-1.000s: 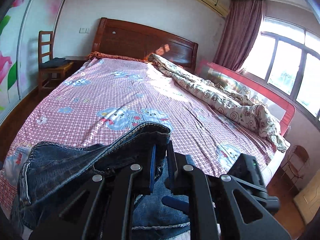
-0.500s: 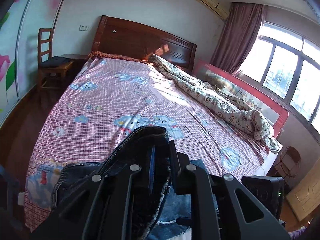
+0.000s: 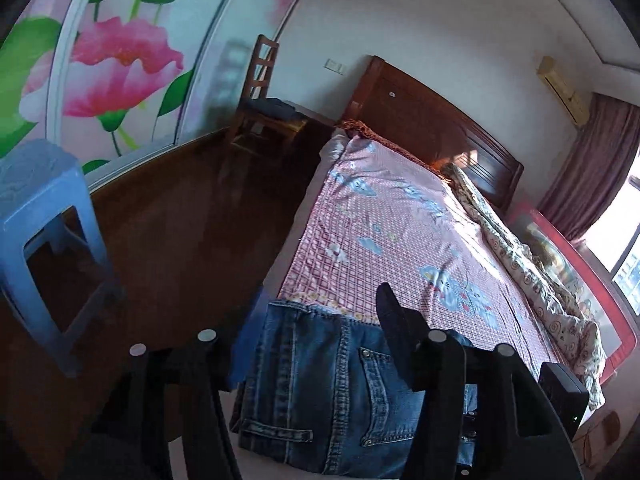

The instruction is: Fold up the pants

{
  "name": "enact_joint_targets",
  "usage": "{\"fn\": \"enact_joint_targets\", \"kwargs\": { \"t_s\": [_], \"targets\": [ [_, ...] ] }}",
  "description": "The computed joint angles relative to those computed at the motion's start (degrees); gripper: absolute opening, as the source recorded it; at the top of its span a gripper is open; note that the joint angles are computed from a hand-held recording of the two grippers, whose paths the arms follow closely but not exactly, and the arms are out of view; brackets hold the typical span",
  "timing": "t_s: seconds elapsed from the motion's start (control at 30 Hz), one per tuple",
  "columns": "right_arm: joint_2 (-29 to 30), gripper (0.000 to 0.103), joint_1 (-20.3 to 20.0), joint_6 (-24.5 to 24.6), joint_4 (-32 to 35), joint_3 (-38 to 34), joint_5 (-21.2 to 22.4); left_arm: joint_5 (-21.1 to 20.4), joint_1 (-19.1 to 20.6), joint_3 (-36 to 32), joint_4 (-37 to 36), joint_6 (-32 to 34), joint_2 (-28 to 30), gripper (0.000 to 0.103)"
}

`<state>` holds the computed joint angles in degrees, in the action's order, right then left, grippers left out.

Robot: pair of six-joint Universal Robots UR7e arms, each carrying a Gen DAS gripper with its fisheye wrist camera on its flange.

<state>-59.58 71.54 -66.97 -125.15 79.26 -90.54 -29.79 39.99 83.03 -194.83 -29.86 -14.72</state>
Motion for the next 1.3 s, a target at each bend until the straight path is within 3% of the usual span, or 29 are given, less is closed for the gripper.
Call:
{"fn": "enact_joint_targets", "kwargs": {
  "t_s": [0.07,0.2,0.27,0.37,0.53,0.67,0.83,0.9,0.93,0.97,1.0,1.07,1.23,1.3],
  "targets": [
    [0.78,0.076,0.98,-0.49,-2.44,1.07,-0.9,1.59,0.47,2.12,-1.09,-3.29,-0.23,0.077],
    [1.61,0.076,3.47,-2.01,-8.78,3.99,-3.25,0.72,2.27,3.63,-2.04,-8.8,0.06,0.082],
    [3.27,0.076,4.57,-1.34,-6.03,1.34,-3.01,-0.64,2.84,4.34,-2.72,-9.24,0.14,0.082],
    [10.19,0.076,7.98,1.49,3.64,-10.88,-5.81,-2.37,2.99,5.0,-4.39,-8.02,0.58,0.086],
    [20.65,0.075,14.21,-6.79,8.82,-22.87,-17.86,-5.78,4.0,6.76,-7.36,-9.39,0.43,0.087],
    [26.7,0.062,16.43,-9.82,11.53,-28.44,-25.38,-6.85,4.83,7.71,-9.53,-10.12,0.46,0.088],
    [29.72,0.056,17.73,-15.66,8.68,-28.0,-32.73,-7.06,5.93,9.56,-10.64,-11.46,-0.25,0.089],
    [30.87,0.036,17.88,-16.52,7.96,-27.76,-36.65,-6.89,6.3,10.29,-10.31,-13.19,-0.69,0.089],
    [31.01,0.022,18.07,-18.5,5.89,-26.69,-38.26,-6.93,6.51,10.64,-10.21,-14.15,-0.9,0.089],
    [30.69,0.015,18.25,-22.56,1.43,-24.55,-39.63,-6.79,6.61,11.0,-10.2,-14.92,-1.1,0.089],
    [29.65,0.013,18.26,-24.87,-0.84,-22.49,-39.56,-6.37,6.61,11.23,-10.21,-15.34,-1.22,0.09],
    [27.95,0.01,18.34,-24.5,0.37,-22.01,-37.51,-4.84,6.44,11.43,-9.72,-15.4,-1.38,0.091],
    [21.63,0.01,17.33,-19.35,15.32,-28.07,-24.27,-3.3,6.48,8.98,-9.66,-11.37,-0.85,0.092],
    [19.37,0.01,16.43,-18.38,20.79,-31.25,-19.4,-4.56,6.62,6.31,-12.84,-5.55,0.37,0.093]
  ]
}}
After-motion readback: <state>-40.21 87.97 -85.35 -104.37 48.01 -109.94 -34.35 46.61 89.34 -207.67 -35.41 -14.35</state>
